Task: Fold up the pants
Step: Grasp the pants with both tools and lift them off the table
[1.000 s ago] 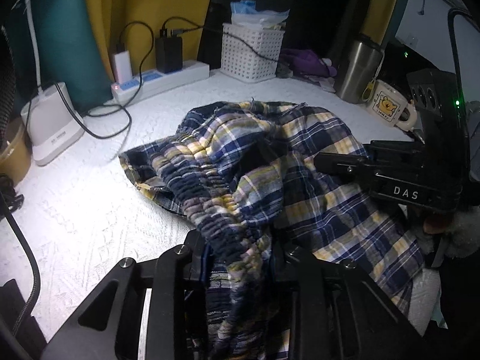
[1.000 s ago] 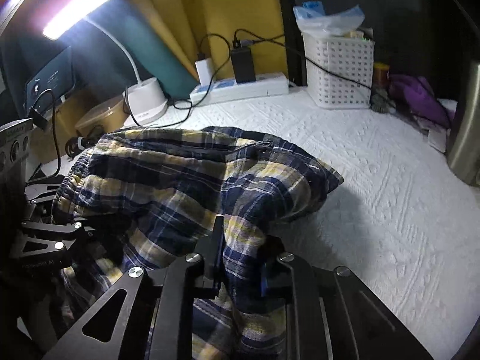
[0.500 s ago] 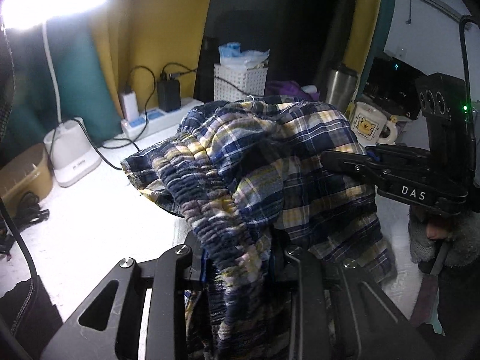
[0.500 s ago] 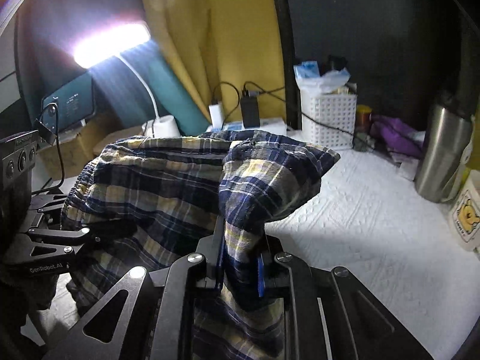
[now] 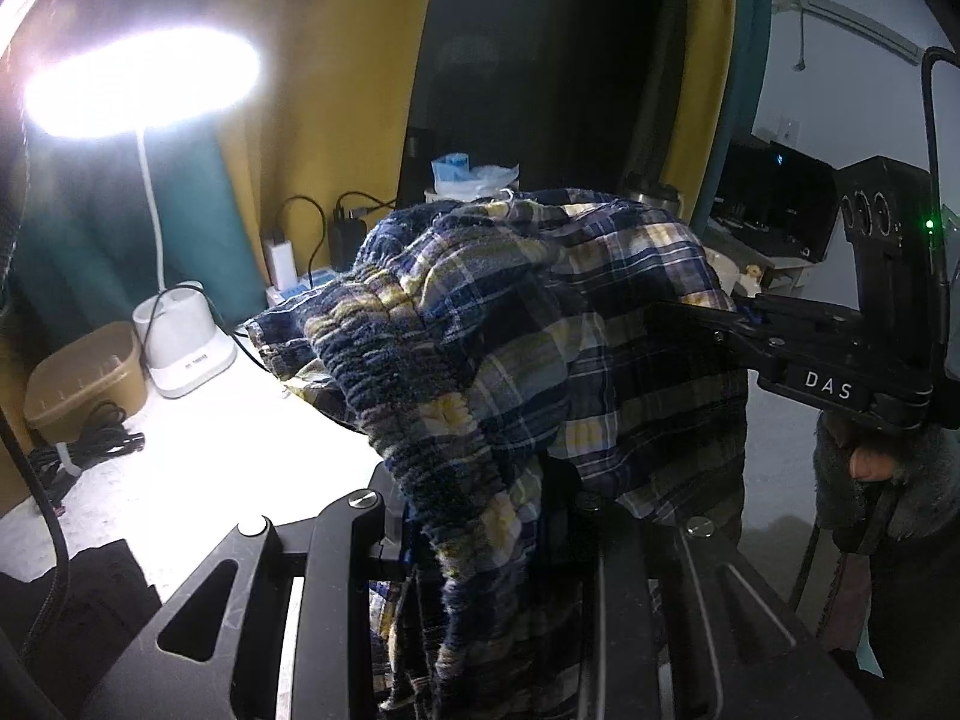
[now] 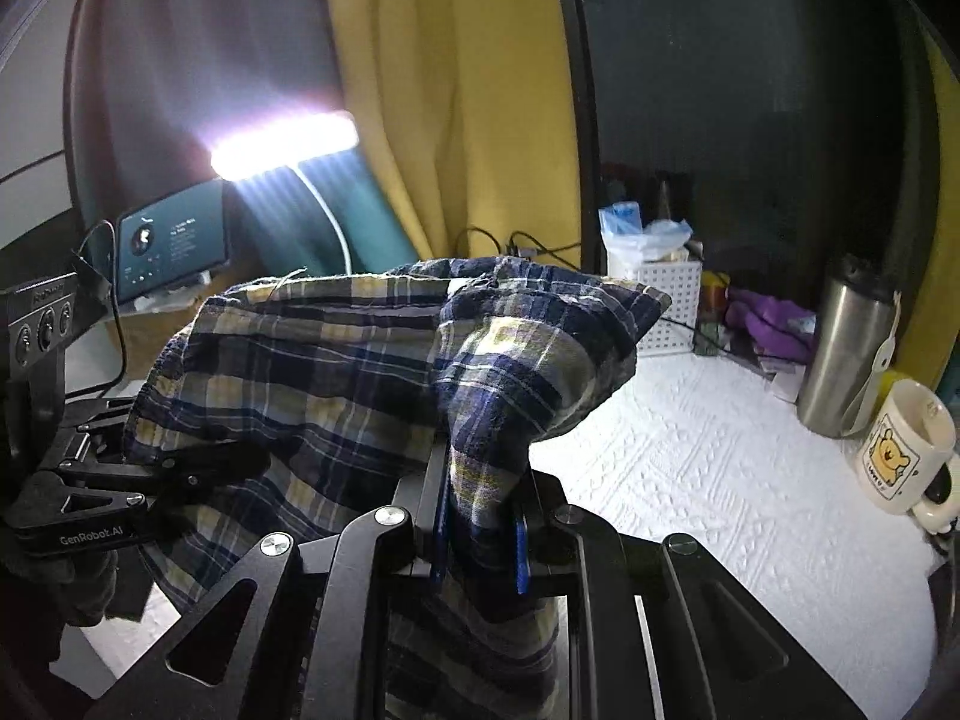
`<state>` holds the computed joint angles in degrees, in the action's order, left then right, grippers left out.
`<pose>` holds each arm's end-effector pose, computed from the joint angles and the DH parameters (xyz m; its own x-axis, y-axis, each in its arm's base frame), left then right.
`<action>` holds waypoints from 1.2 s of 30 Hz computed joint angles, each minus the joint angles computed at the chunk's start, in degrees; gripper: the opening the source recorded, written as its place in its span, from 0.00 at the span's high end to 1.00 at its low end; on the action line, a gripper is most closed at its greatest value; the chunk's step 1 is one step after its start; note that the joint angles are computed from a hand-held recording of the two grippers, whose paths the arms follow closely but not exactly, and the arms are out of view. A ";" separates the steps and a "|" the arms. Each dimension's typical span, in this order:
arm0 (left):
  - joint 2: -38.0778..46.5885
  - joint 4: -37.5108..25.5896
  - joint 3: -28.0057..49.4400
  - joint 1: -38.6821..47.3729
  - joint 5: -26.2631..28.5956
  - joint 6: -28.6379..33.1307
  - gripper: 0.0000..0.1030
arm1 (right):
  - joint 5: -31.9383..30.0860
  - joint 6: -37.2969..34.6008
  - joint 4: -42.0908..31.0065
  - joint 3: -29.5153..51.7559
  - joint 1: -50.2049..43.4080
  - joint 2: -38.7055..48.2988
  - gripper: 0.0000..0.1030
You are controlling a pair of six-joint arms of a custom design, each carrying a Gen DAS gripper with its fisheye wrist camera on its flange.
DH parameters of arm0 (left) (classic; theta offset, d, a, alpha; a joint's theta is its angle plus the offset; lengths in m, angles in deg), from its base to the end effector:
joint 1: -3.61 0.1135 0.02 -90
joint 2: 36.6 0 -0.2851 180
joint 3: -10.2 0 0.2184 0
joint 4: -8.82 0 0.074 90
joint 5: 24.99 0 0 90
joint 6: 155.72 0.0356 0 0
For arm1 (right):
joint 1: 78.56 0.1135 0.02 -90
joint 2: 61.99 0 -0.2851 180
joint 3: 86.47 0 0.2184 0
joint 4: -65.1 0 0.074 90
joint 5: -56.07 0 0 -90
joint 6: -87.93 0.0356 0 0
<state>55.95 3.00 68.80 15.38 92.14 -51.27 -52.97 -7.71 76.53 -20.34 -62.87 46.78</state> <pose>0.2922 0.0443 0.2087 -0.5661 0.1089 -0.8171 0.3128 0.9455 -0.0907 0.3477 0.1097 0.1797 -0.4449 -0.2215 -0.8677 -0.5707 0.8168 0.0842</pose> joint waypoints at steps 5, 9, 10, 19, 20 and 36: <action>-3.70 -1.16 -1.60 2.50 2.26 0.37 0.75 | 0.44 -0.06 0.80 -3.07 1.02 -4.32 0.84; -7.05 -1.43 -3.27 5.05 4.42 0.78 0.75 | 1.25 -0.36 0.95 -5.37 2.23 -8.24 0.84; -8.03 -1.57 -3.70 5.82 5.08 0.89 0.75 | 1.44 -0.34 0.96 -5.79 2.58 -9.19 0.84; -13.47 -2.16 -6.75 14.06 10.00 3.46 0.75 | 3.82 -0.11 2.14 -8.60 7.63 -14.13 0.84; -14.11 -2.34 -7.19 15.24 10.61 3.84 0.75 | 4.14 -0.09 2.22 -8.78 8.40 -14.39 0.84; -11.67 -9.07 -5.03 37.00 19.51 14.14 0.75 | 7.55 1.63 0.22 -2.40 22.22 -8.88 0.84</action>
<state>44.28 -6.07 63.77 52.38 111.65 -37.13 -45.43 -6.08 76.75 -22.75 -40.65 37.90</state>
